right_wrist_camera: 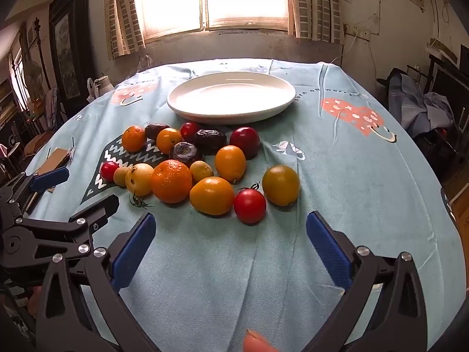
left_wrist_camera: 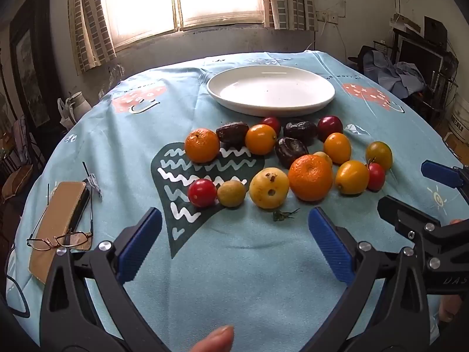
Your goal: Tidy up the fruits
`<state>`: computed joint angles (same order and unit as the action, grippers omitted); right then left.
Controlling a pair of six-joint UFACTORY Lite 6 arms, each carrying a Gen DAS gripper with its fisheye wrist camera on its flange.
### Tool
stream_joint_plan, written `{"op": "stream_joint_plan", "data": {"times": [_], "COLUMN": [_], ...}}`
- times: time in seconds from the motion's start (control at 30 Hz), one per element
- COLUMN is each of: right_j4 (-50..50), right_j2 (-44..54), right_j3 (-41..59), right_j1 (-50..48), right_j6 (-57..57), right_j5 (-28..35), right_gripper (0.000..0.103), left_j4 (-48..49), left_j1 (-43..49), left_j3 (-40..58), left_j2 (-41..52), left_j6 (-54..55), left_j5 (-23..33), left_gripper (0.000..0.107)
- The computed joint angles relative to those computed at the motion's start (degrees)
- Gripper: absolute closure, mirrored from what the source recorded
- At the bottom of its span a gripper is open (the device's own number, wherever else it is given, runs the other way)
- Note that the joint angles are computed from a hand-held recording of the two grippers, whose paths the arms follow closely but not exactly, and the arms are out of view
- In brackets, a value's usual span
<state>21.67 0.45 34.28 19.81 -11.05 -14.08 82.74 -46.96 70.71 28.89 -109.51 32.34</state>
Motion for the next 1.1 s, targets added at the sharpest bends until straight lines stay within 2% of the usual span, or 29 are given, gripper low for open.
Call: {"op": "stream_joint_plan", "data": {"times": [0.23, 0.33, 0.7, 1.1], "right_j4": [1.3, -3.5, 1.6, 0.2], "right_j2": [0.4, 0.7, -0.1, -0.4], "right_j3": [0.3, 0.2, 0.1, -0.1], "right_j1": [-0.1, -1.0, 0.2, -0.4], "right_j6": [-1.6, 2.8, -1.2, -0.4], "right_j5": [0.0, -0.2, 0.2, 0.2], "right_gripper": [0.001, 0.001, 0.001, 0.001], "left_j4": [0.1, 0.1, 0.1, 0.5], "left_j1": [0.2, 0.0, 0.1, 0.1], "left_j3": [-0.1, 0.0, -0.1, -0.1], "left_j2": [-0.1, 0.0, 0.0, 0.0], "left_j6": [0.0, -0.2, -0.2, -0.6], "left_j5": [-0.4, -0.1, -0.2, -0.3], "left_gripper": [0.006, 0.006, 0.006, 0.006]}}
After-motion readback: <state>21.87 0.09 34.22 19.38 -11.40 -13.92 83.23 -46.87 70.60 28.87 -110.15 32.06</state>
